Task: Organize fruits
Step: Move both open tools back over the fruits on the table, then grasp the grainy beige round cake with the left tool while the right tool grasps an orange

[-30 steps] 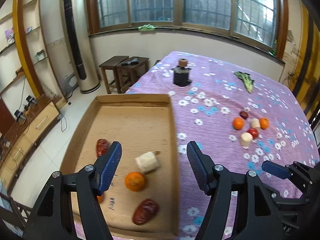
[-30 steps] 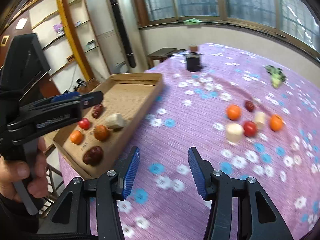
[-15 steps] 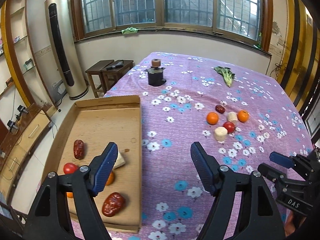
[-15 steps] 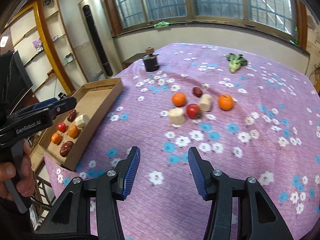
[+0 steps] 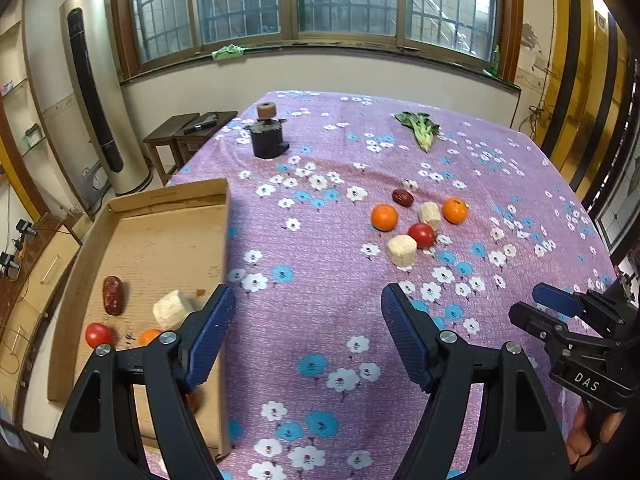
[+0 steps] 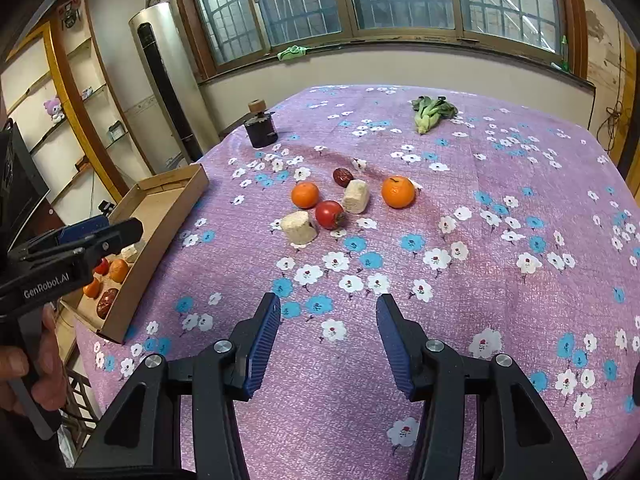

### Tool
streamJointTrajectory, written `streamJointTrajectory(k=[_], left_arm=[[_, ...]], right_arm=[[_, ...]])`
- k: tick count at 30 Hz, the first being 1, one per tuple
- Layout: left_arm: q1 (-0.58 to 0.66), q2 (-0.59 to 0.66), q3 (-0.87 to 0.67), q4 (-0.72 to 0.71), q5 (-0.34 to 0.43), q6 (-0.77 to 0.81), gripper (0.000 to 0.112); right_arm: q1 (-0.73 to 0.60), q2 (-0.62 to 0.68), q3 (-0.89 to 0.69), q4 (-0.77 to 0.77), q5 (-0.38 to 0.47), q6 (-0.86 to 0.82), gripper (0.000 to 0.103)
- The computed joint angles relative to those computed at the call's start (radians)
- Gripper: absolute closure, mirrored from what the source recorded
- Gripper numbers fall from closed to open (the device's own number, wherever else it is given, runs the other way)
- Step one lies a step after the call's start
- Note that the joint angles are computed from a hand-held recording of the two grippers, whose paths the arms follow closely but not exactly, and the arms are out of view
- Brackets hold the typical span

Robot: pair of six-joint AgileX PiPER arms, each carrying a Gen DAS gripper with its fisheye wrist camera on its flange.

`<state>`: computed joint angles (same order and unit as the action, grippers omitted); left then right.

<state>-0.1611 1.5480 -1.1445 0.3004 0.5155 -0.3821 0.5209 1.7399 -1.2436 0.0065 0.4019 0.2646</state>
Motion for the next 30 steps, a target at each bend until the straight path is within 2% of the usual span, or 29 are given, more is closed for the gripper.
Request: streamJointTrajectory(k=[7, 13, 19, 30], left_arm=[[-0.024, 0.053, -0.029, -0.017, -0.002, 0.015, 0.037], [-0.015, 0.188, -0.139, -0.231, 0.016, 0.238, 0.037], [-0.014, 0.353, -0.303, -0.362, 0.075, 0.346, 0.037], [-0.038, 0.548, -0.534, -0.359, 0.15, 0.343, 0.037]], right_arm=[[-0.042, 0.038, -0.025, 0.045, -0.006, -0.049, 0.051], [-0.099, 0.131, -0.136, 0.081, 0.024, -0.103, 0.051], [-0.159, 0.273, -0.322, 0.17, 0.092, -0.177, 0.051], [-0.168, 0.554, -0.745, 0.101, 0.256, -0.151, 0.052]])
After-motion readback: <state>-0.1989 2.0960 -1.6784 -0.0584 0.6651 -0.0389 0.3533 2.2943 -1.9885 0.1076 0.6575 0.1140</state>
